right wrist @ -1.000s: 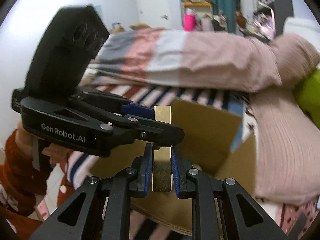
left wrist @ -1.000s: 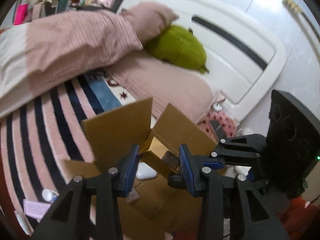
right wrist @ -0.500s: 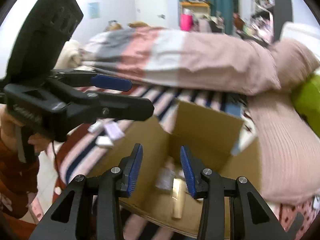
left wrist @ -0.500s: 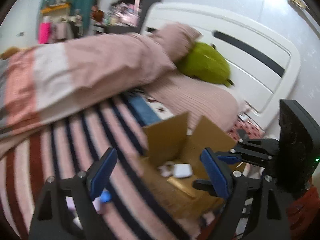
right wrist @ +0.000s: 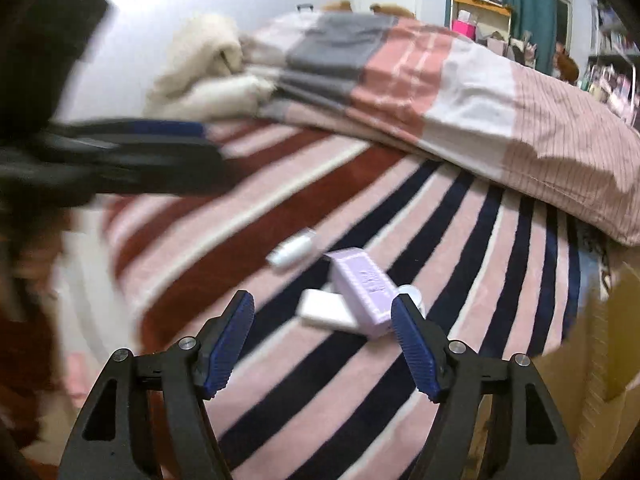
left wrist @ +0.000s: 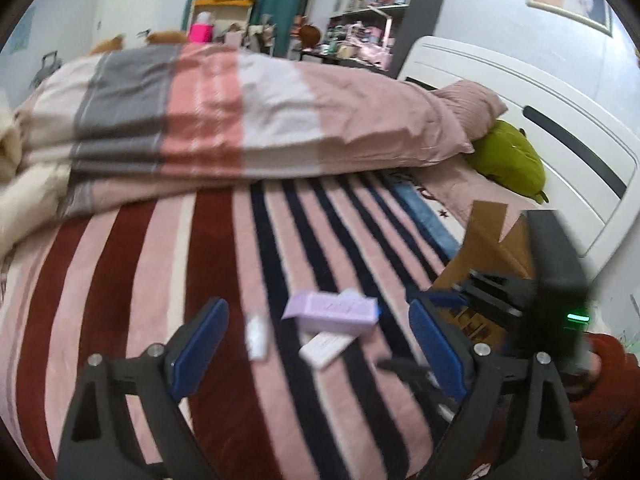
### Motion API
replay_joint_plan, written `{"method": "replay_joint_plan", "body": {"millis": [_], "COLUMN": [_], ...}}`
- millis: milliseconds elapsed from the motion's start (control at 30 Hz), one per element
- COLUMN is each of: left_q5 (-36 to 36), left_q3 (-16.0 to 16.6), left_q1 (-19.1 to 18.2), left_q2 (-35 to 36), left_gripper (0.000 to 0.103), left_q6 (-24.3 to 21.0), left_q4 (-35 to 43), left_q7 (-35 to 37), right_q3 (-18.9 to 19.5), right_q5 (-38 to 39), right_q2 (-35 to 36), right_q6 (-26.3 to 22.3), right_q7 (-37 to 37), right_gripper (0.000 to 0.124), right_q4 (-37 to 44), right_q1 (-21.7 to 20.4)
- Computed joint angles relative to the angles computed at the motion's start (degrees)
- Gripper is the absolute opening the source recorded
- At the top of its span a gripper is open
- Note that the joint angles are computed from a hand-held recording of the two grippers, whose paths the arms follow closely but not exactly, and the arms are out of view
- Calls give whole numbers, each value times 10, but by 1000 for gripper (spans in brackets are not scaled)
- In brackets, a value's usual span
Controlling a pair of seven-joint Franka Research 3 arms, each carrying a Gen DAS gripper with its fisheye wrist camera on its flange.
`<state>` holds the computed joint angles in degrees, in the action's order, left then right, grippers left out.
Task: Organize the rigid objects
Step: 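Return the right gripper and grasp the lilac box, lifting it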
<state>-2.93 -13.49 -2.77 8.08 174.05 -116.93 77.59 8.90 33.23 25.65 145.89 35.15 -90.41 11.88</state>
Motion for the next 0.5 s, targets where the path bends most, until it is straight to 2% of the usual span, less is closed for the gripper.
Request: {"method": "replay_joint_plan", "body": {"millis": [133, 233, 333, 367, 433, 500], "left_q5": [-90, -113, -129, -144, -149, -138], "left_q3": [-33, -30, -29, -33, -30, -21], "left_q1": [37, 38, 38, 41, 38, 29], "left_q2": [-14, -20, -23, -23, -25, -22], "left_gripper": [90, 90, 90, 90, 90, 90], "left_q6": [26, 29, 35, 35, 35, 31], "left_q4": [-44, -58, -67, -67, -70, -65], "left_q7": [62, 78, 92, 105, 108, 97], "right_q3": [-32, -40, -30, -21, -21, -20], "right_q5": [-73, -112, -127, -122, -127, -126], "right_q2": [78, 119, 147, 148, 139, 129], "right_q6": [18, 12, -43, -55, -54, -44], "right_q7": [86, 122, 137, 129, 123, 121], "right_gripper": [68, 68, 67, 63, 35, 34], "right_q4": [71, 120, 167, 169, 155, 140], "right_q1": [38, 44, 32, 23, 24, 23]}}
